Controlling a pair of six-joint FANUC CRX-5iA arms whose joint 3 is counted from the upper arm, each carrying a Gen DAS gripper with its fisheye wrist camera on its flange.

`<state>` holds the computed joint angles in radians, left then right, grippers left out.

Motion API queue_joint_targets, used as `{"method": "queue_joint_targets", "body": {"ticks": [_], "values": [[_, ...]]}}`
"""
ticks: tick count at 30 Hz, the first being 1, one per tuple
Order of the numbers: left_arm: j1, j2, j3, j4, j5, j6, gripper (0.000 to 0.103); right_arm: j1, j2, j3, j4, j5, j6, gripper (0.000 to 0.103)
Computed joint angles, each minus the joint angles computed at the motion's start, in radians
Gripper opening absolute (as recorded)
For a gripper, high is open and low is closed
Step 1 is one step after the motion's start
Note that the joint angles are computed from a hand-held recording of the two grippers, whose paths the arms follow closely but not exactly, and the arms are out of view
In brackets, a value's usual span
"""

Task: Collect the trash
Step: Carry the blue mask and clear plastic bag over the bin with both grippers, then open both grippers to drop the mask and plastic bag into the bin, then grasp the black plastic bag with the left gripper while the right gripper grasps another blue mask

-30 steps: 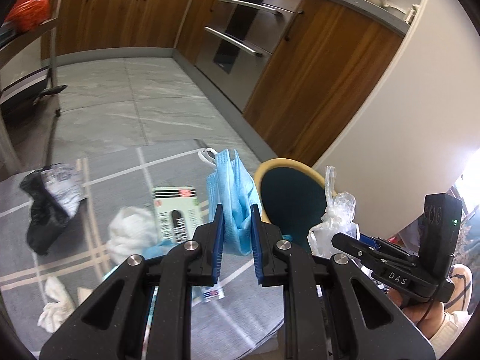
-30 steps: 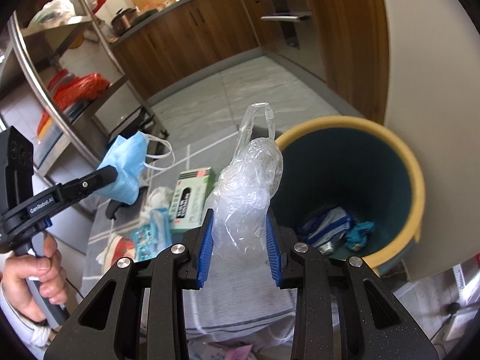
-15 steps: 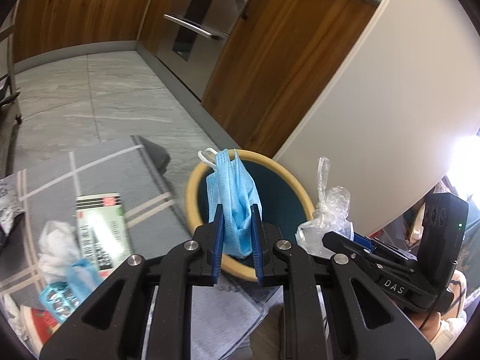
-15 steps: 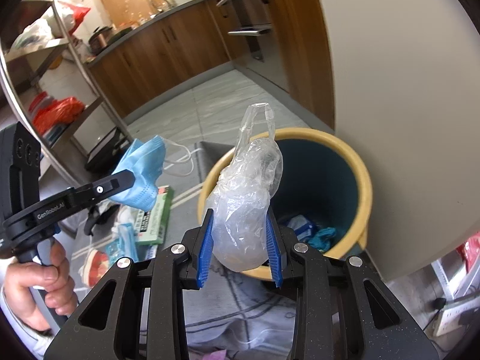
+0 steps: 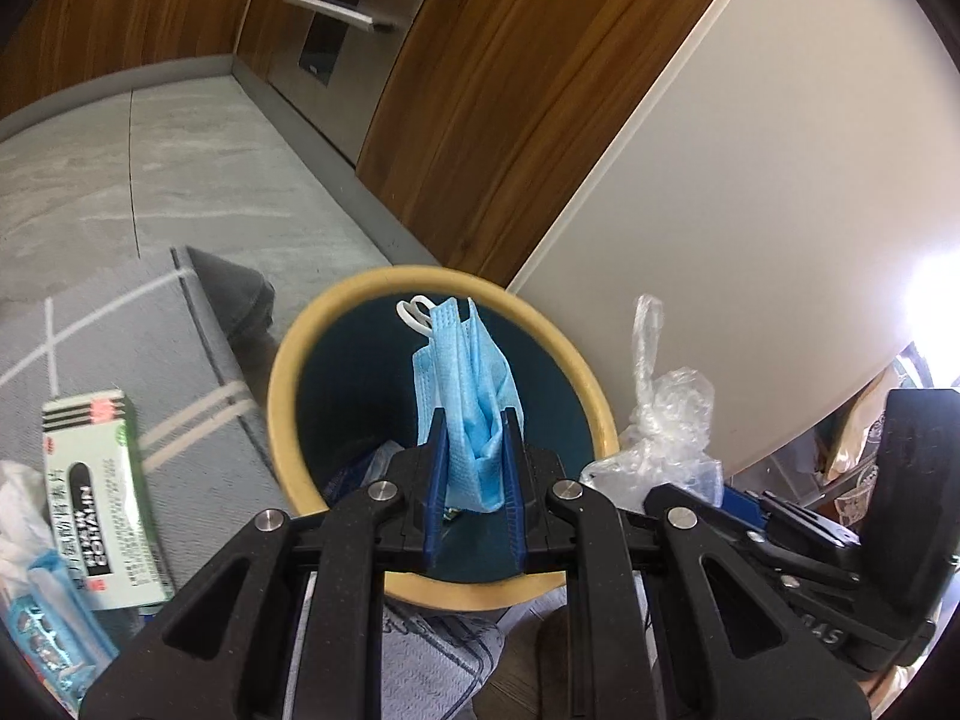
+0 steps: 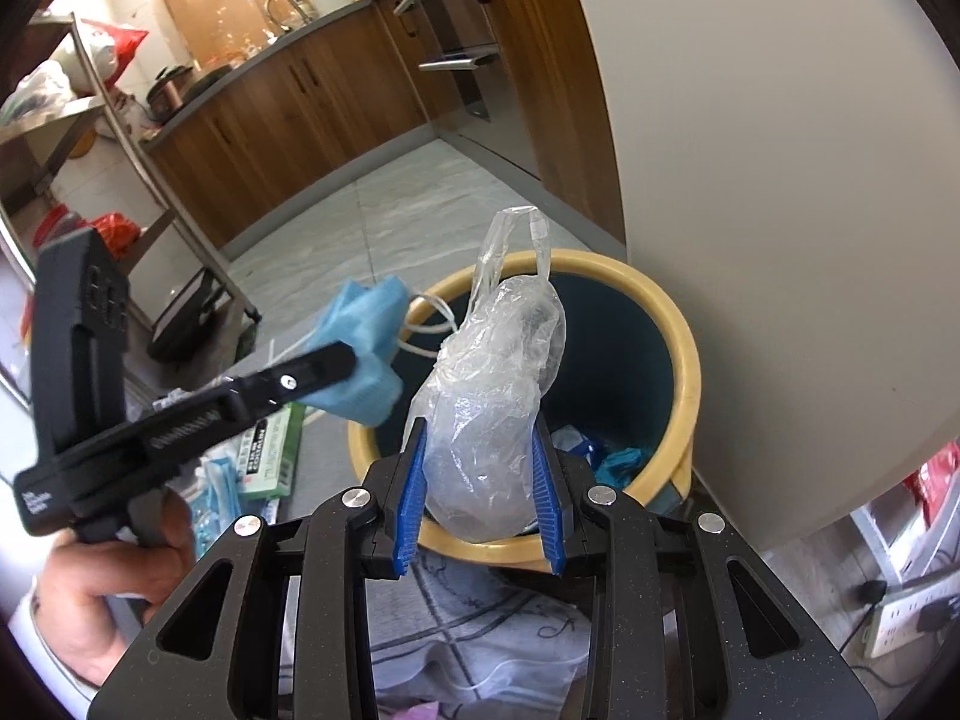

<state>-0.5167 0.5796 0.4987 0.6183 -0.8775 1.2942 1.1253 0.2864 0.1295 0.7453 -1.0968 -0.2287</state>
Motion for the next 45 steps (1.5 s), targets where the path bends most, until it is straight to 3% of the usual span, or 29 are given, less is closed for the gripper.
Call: {"method": "queue_joint_targets", "body": {"ticks": [9,11,14,22,25,27,35,45], "values": [[-0.001,0.078,0.073,0.003,-0.056,0.056,0.016,-0.015,-0.007,-0.017,-0.023,-0.003,-0.017,0.034],[0.002,0.085,0.076,0.009,-0.060,0.068,0.029,-0.016,-0.010,-0.023,-0.026,-0.002,-0.018,0.034],[0.006,0.074,0.053,0.032,-0.040,0.056,0.040,-0.020,-0.004,-0.017,-0.032,-0.003,-0.015,0.034],[0.033,-0.007,-0.041,0.064,0.014,0.023,0.052,-0.028,0.037,0.038,-0.057,-0.025,0.049,0.034],[0.049,-0.038,-0.076,0.078,0.030,0.016,0.053,-0.033,0.070,0.084,-0.072,-0.048,0.092,0.037],[0.061,-0.057,-0.096,0.080,0.037,0.011,0.054,-0.037,0.085,0.104,-0.085,-0.056,0.112,0.050],[0.104,-0.133,-0.167,0.045,0.058,0.003,0.060,-0.037,0.099,0.118,-0.074,-0.049,0.098,0.068],[0.164,-0.229,-0.245,-0.019,0.103,0.026,0.079,-0.016,0.118,0.163,-0.030,-0.055,0.109,0.076]]}}
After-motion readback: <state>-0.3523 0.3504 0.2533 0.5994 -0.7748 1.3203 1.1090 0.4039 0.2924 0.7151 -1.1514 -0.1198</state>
